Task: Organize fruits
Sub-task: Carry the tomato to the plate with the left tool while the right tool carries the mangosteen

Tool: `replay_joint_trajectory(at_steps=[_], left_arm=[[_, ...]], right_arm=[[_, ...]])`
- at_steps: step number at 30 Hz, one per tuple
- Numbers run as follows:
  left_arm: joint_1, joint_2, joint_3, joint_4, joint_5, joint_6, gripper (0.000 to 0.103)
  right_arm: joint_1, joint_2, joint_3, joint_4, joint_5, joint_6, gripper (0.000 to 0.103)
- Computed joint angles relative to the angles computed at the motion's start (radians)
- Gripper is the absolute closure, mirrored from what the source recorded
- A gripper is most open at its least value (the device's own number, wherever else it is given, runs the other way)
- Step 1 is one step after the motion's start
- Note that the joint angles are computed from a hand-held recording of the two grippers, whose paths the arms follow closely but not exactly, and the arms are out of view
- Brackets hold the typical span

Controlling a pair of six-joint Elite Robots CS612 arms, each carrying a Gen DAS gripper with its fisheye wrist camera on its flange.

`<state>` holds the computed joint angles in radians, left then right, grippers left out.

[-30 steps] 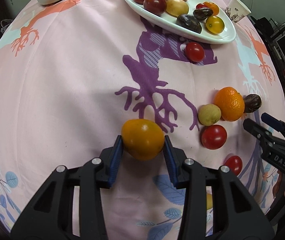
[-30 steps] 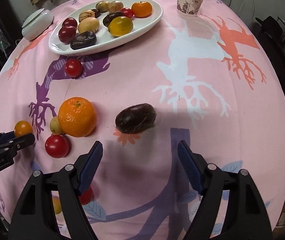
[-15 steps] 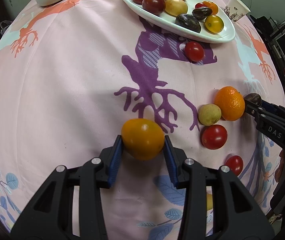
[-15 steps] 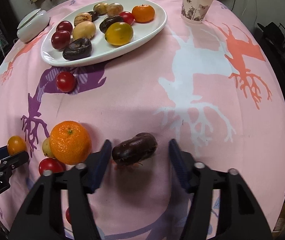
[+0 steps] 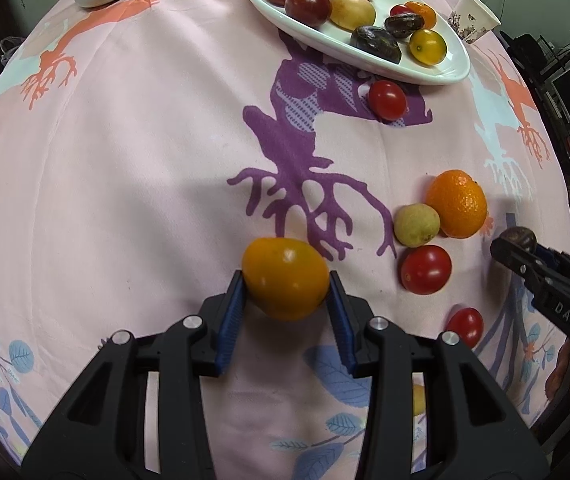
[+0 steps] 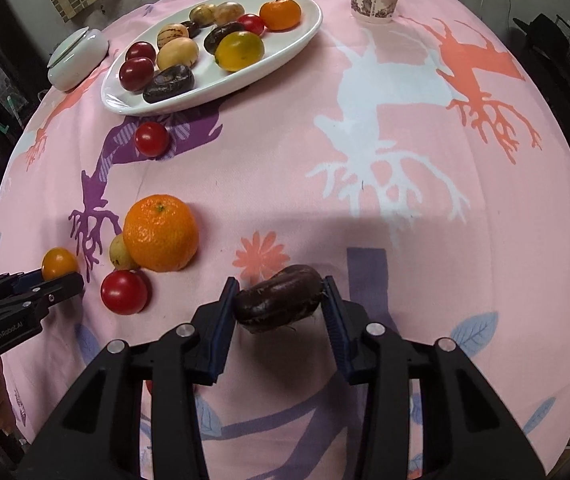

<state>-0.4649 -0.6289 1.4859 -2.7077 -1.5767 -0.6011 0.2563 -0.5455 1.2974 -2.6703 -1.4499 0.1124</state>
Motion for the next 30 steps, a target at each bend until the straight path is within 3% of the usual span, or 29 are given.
replay_joint_trajectory(at_steps=[13, 22, 30], left_arm=[[-0.013, -0.03, 0.035, -0.028, -0.003, 0.017, 0.062], [-0.016, -0.043, 0.037, -0.044, 0.019, 0.036, 0.062], [-0.01, -0.036, -0.001, -0.034, 0.04, 0.063, 0.062]], right_arm=[[-0.01, -0.045, 0.074, -0.056, 0.047, 0.009, 0.061], [-0.015, -0.055, 0.076, -0.114, 0.086, 0.008, 0.061], [-0.018, -0.044, 0.041, -0.103, 0.118, 0.009, 0.061]])
